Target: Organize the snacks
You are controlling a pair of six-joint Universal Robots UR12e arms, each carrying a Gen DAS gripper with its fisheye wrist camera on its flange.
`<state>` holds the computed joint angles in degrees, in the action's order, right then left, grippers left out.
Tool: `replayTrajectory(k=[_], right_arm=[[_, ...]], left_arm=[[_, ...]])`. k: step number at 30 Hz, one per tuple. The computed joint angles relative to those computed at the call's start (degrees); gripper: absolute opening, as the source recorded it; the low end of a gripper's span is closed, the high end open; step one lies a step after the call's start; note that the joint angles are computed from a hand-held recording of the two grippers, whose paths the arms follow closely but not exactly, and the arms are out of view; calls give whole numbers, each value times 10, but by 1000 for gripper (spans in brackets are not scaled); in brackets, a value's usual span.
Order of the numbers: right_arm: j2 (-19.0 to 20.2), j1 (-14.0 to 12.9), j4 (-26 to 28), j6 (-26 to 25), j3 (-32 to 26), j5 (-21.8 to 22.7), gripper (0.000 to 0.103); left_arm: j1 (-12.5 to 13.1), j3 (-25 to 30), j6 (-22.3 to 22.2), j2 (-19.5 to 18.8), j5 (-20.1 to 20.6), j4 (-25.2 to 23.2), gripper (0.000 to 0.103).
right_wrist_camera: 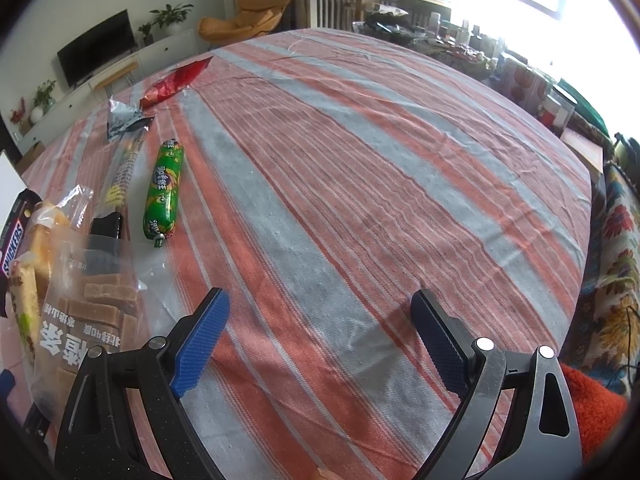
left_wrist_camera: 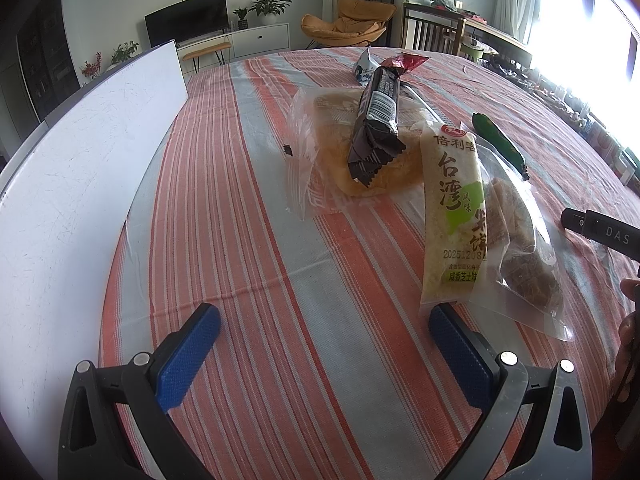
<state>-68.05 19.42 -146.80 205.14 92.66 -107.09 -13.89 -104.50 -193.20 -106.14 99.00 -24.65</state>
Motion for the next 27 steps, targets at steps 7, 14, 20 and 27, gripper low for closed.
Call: replayTrajectory(k=[7, 14, 20, 27], right_arm=[[0, 3, -5, 3, 3, -5, 94], [-1, 4, -10, 6, 5, -9, 94], [-1, 5, -15, 10, 7, -15, 94], [-1, 7, -19, 16, 9, -23, 94]], left_arm=[[0, 0, 0, 0, 0, 0, 103], [0, 0, 0, 0, 0, 0, 103], [0, 0, 0, 0, 0, 0, 103], [0, 0, 0, 0, 0, 0, 103]])
